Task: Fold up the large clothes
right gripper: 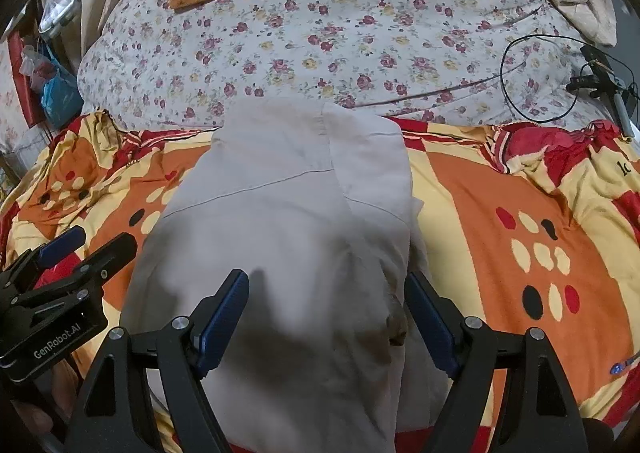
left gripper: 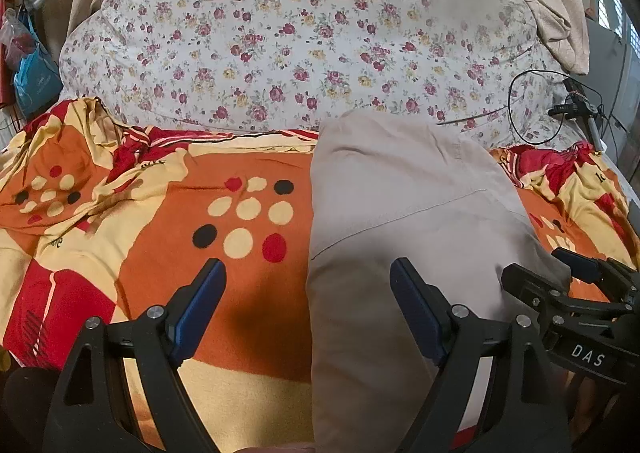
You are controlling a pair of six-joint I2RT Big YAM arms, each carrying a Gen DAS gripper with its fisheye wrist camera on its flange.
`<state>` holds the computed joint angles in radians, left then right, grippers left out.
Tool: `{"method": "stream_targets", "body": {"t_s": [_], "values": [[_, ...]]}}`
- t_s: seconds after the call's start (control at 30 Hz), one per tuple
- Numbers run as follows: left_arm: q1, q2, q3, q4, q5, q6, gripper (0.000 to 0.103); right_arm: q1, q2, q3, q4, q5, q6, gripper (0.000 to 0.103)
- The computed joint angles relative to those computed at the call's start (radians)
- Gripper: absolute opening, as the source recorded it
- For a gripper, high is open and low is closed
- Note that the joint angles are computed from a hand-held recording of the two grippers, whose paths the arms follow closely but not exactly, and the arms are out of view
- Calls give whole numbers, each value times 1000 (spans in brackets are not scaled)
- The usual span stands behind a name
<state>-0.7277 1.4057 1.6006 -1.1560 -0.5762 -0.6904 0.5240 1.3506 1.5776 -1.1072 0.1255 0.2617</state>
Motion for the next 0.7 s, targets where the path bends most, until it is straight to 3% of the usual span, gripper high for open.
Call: {"method": "stream_targets", "body": {"t_s": [0.7], "values": [[6, 2, -3, -4, 14, -12, 84, 8, 8, 2, 1, 5, 0, 81]]}}
